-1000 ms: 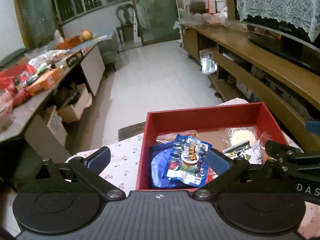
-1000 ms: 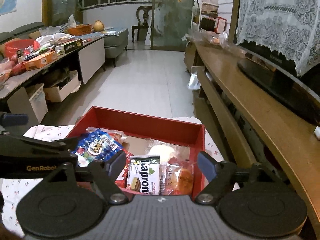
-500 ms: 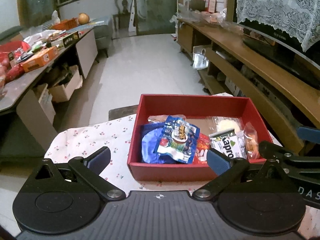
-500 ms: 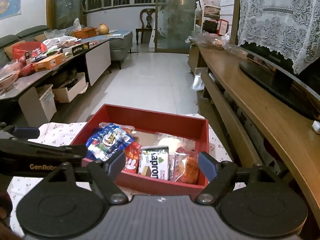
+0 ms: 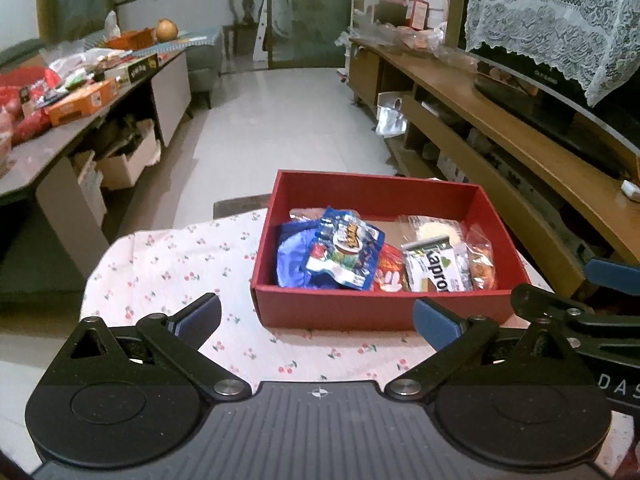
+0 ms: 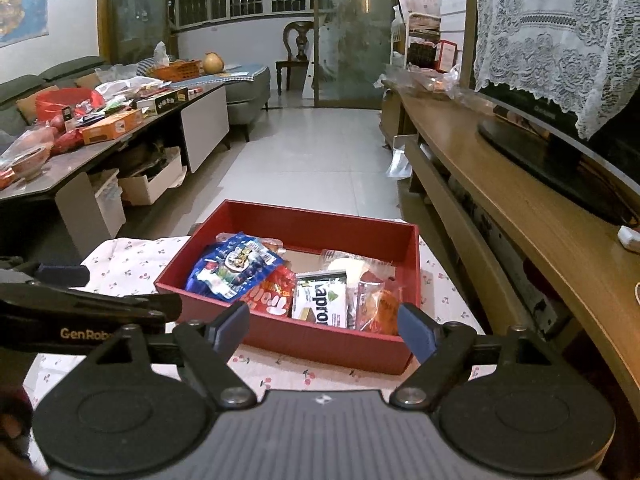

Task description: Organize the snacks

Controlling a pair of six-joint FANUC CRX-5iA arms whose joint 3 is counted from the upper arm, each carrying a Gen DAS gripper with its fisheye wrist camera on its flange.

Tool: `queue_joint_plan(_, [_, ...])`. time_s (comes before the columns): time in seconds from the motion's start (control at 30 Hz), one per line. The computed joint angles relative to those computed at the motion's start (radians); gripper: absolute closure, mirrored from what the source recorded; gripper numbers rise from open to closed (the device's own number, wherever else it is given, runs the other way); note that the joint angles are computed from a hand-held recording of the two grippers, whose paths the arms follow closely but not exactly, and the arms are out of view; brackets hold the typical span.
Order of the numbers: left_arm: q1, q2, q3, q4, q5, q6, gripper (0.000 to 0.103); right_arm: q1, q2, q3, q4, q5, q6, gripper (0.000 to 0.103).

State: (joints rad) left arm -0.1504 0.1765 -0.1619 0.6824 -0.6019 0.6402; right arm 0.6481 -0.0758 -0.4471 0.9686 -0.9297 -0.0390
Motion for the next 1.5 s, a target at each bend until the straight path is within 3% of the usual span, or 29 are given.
queue_joint_plan(0.37, [0.019,-0.032,-0.036,-0.023,-0.033,-0.009,0.000,0.046,-0.015,-0.017,-0.024,-0.033,-0.008,0.001])
queue_joint_plan(0.73, [0.042,-0.067,-0.088,-0.052,-0.054,-0.030,0.000,0.105,-0.033,-0.029,-0.126,-0.056,0.012,0.000])
queue_joint_plan(1.5, [0.055,-0.133,-0.169,-0.107,-0.046,-0.071,0.000,0.155,-0.052,-0.038,-0.209,-0.109,-0.004,0.000])
